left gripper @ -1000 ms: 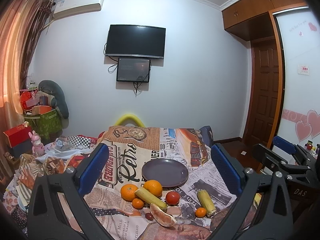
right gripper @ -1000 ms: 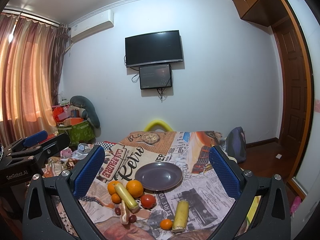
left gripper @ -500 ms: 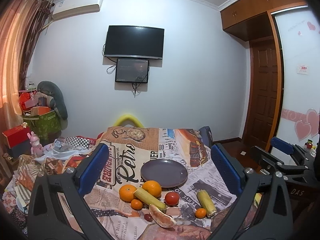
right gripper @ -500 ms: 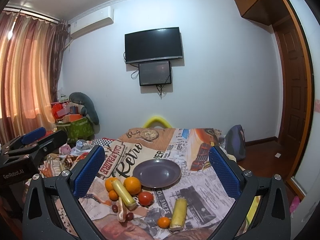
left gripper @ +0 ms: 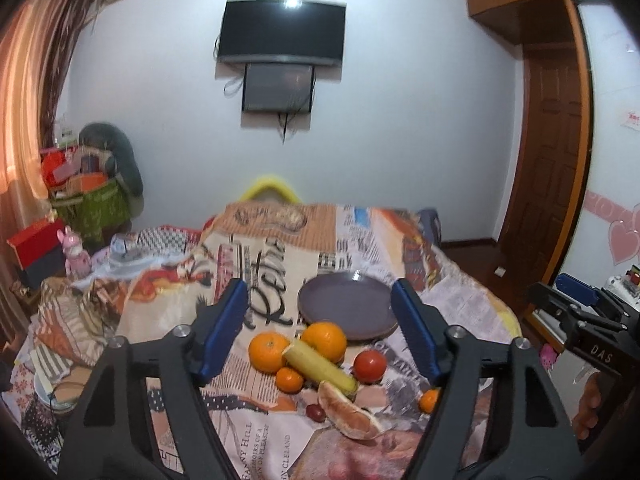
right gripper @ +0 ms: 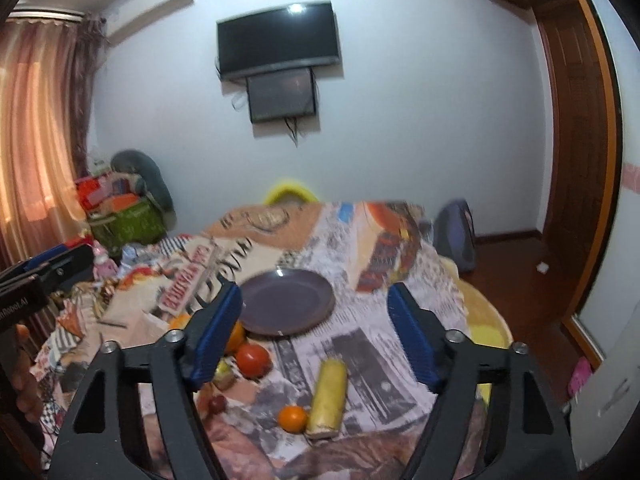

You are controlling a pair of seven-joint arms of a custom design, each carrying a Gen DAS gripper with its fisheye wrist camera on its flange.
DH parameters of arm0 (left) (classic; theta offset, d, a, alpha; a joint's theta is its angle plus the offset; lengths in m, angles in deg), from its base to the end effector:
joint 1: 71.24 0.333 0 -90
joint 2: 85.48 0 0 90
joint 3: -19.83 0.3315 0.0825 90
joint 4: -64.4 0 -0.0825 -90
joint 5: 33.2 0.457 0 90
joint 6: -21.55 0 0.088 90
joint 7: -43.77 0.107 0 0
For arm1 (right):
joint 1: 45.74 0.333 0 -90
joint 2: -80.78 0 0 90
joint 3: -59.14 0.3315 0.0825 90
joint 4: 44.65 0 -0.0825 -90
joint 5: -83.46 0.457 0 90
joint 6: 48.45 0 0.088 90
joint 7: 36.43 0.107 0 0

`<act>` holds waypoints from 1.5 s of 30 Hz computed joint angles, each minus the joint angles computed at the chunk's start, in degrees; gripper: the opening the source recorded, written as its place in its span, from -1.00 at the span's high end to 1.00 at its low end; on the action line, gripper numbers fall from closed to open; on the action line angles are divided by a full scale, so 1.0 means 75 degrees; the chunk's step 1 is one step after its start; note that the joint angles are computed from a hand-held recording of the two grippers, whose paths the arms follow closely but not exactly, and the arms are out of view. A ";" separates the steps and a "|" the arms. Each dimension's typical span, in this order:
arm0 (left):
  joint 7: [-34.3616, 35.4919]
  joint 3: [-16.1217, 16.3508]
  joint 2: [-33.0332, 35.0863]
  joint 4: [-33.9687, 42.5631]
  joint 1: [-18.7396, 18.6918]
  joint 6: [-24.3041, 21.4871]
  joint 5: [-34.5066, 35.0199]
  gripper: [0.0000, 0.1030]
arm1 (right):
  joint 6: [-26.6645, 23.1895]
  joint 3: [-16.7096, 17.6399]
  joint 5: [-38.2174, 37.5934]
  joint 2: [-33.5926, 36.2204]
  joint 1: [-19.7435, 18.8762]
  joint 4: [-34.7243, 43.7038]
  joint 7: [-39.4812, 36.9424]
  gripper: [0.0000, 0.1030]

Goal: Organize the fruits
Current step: 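Lower the left tool onto the grapefruit slice while the right tool reaches the yellow corn cob, then close the right tool on the corn cob and lift while the left tool lifts the slice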

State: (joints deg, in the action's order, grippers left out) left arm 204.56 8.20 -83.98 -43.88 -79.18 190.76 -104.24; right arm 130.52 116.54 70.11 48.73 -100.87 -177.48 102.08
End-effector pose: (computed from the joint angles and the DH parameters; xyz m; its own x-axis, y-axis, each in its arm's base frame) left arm 0.6534 -0.1643 0.5644 -0.4831 -0.8724 0.0741 -0.3737 0.1289 -0.9186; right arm 0.5609 0.1131 0.5570 -0.2844 -0.9535 -0.0994 -0.3386 0.1969 -0.9201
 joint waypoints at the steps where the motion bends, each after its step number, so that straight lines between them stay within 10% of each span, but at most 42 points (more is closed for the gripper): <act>1: -0.0453 0.0028 0.0114 0.0031 0.0000 -0.0040 0.0475 -0.29 | -0.0079 -0.0037 -0.0003 0.0129 0.0051 0.0012 -0.0045 -0.33; 9: -0.3458 -0.0108 0.0974 0.0363 0.0271 -0.0546 0.3772 -0.08 | -0.0778 -0.0839 -0.0532 0.1367 0.0930 0.0181 -0.0243 -0.14; 19: -0.5044 -0.0514 0.1858 0.0938 0.0659 -0.1661 0.5718 0.14 | -0.1411 -0.2027 -0.1066 0.2761 0.2226 0.0554 -0.0392 -0.07; 45: -0.5537 -0.1015 0.3078 0.2186 0.1095 -0.3539 0.6057 0.19 | -0.2256 -0.4727 0.0554 0.4520 0.5131 0.1414 -0.2262 0.12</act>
